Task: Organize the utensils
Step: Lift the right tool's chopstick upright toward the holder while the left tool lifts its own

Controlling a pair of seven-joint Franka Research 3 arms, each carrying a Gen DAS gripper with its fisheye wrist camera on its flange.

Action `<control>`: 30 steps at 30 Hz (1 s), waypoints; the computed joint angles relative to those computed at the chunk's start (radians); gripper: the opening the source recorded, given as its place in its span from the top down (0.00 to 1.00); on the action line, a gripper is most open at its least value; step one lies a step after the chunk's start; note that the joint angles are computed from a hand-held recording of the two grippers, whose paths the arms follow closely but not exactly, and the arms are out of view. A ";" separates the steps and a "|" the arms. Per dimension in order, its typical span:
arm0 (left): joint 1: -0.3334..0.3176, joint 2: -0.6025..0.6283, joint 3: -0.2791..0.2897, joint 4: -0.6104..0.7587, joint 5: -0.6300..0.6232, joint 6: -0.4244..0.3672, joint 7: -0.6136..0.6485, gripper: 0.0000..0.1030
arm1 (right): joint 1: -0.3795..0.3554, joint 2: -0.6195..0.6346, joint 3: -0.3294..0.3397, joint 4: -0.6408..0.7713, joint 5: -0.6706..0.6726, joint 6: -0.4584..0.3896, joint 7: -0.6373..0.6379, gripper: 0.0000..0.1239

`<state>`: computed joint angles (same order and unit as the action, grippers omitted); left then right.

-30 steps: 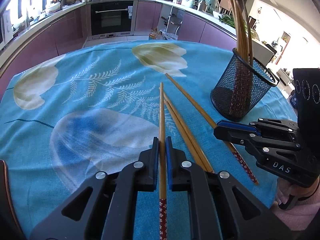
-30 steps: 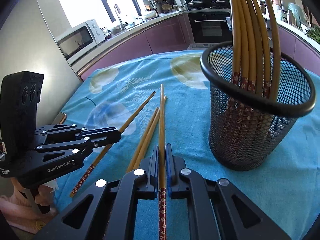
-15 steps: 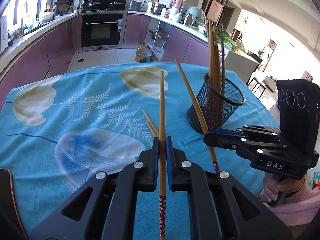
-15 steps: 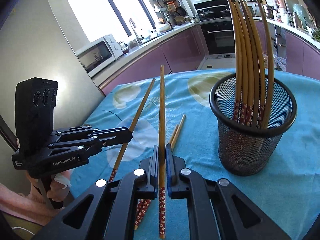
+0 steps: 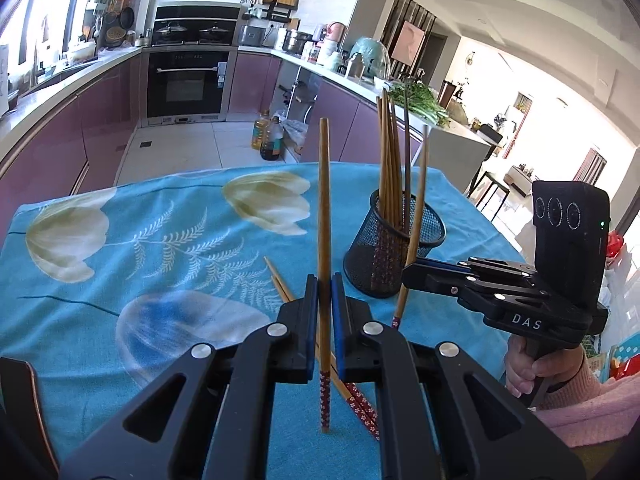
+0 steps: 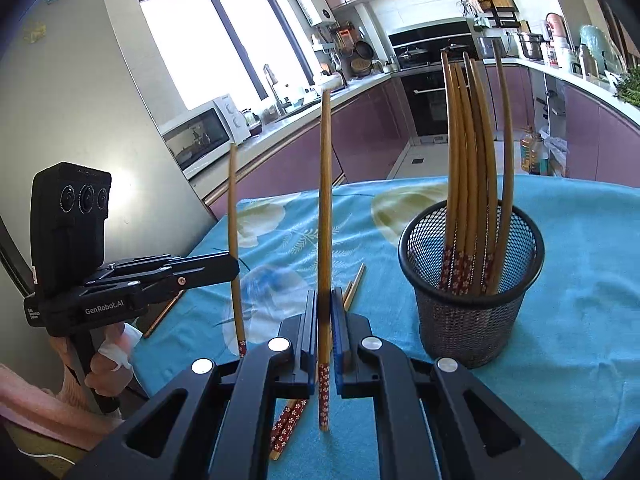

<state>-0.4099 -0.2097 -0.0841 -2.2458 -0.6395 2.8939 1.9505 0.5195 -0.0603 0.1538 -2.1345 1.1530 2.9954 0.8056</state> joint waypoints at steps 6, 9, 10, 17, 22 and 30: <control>-0.020 -0.022 0.021 -0.001 -0.050 0.008 0.043 0.93 | 0.007 -0.011 -0.004 0.005 0.069 0.018 -0.068 0.95; -0.027 -0.024 0.026 0.002 -0.068 0.017 0.061 0.93 | 0.010 -0.018 -0.005 0.006 0.092 0.029 -0.094 0.95; -0.030 -0.027 0.029 0.003 -0.076 0.018 0.068 0.93 | 0.010 -0.021 -0.008 0.007 0.105 0.030 -0.109 0.95; -0.054 -0.028 0.041 0.023 -0.120 0.031 0.118 0.93 | 0.018 -0.040 -0.013 0.008 0.152 0.061 -0.163 0.95; -0.057 -0.018 0.031 0.043 -0.133 0.037 0.139 0.93 | 0.017 -0.055 -0.023 0.001 0.168 0.075 -0.189 0.95; -0.050 0.019 0.009 0.089 -0.166 0.036 0.168 0.93 | 0.018 -0.066 -0.031 -0.003 0.170 0.091 -0.206 0.95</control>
<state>-0.4597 -0.1903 -0.0756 -2.1565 -0.8054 2.9300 2.1183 0.5379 -0.1262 0.1230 -2.1377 1.3234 3.0868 0.5995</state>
